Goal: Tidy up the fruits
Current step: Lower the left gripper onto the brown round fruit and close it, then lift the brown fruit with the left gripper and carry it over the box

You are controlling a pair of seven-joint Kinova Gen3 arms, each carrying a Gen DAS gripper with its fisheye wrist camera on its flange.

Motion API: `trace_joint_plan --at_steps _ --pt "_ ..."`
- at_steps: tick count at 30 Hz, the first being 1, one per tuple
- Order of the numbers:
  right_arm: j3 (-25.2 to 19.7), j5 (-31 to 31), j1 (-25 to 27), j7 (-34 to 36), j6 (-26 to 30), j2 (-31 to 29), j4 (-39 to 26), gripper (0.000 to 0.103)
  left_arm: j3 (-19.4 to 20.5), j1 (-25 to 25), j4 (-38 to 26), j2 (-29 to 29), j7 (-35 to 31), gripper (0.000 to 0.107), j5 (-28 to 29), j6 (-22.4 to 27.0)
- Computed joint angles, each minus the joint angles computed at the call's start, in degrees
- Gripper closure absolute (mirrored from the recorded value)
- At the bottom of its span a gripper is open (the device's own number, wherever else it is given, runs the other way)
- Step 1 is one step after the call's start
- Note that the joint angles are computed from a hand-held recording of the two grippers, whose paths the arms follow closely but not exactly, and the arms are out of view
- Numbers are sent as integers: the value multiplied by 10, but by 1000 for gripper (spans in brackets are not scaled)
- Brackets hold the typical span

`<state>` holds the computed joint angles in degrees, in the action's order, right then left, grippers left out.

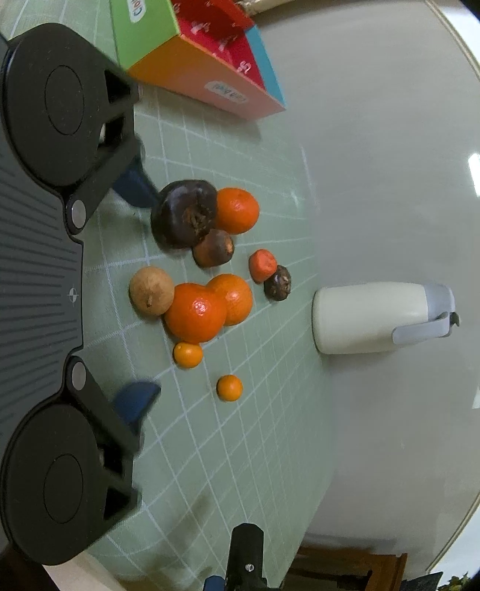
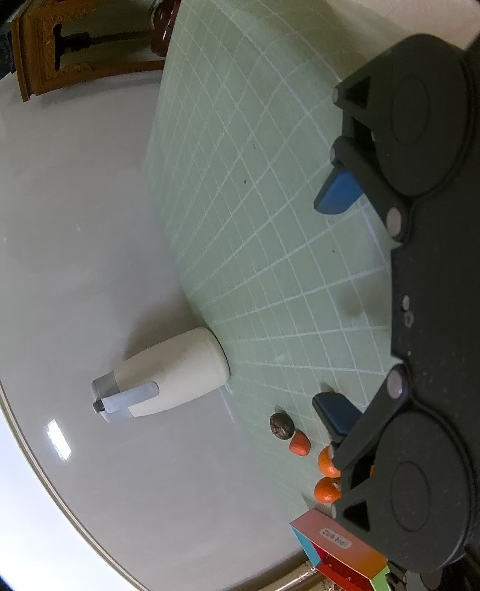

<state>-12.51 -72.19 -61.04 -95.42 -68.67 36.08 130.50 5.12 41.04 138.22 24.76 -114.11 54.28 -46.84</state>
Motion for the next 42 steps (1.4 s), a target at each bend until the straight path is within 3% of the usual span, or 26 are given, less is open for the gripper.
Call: trace_joint_plan --at_steps 7,11,14,19,31,38,42 --pt "1 7 5 -2 5 1 0 0 3 -19 13 -1 56 39 -56 2" --pt "1 8 5 -4 7 1 0 0 -1 -6 15 5 56 43 -53 -13" --pt "2 12 6 -6 8 1 1 0 7 -30 23 -1 89 57 -97 -3" --pt "3 13 7 -2 12 1 -1 0 0 -27 27 -2 103 76 -112 -4" --pt "3 25 8 -3 21 -2 -1 0 -5 -9 42 -3 108 79 -96 -37" --pt "5 35 8 9 26 -1 -9 0 -7 16 58 -19 59 79 -23 -101" --pt "5 44 10 22 35 -1 -21 0 -11 6 62 -28 24 79 27 -138"
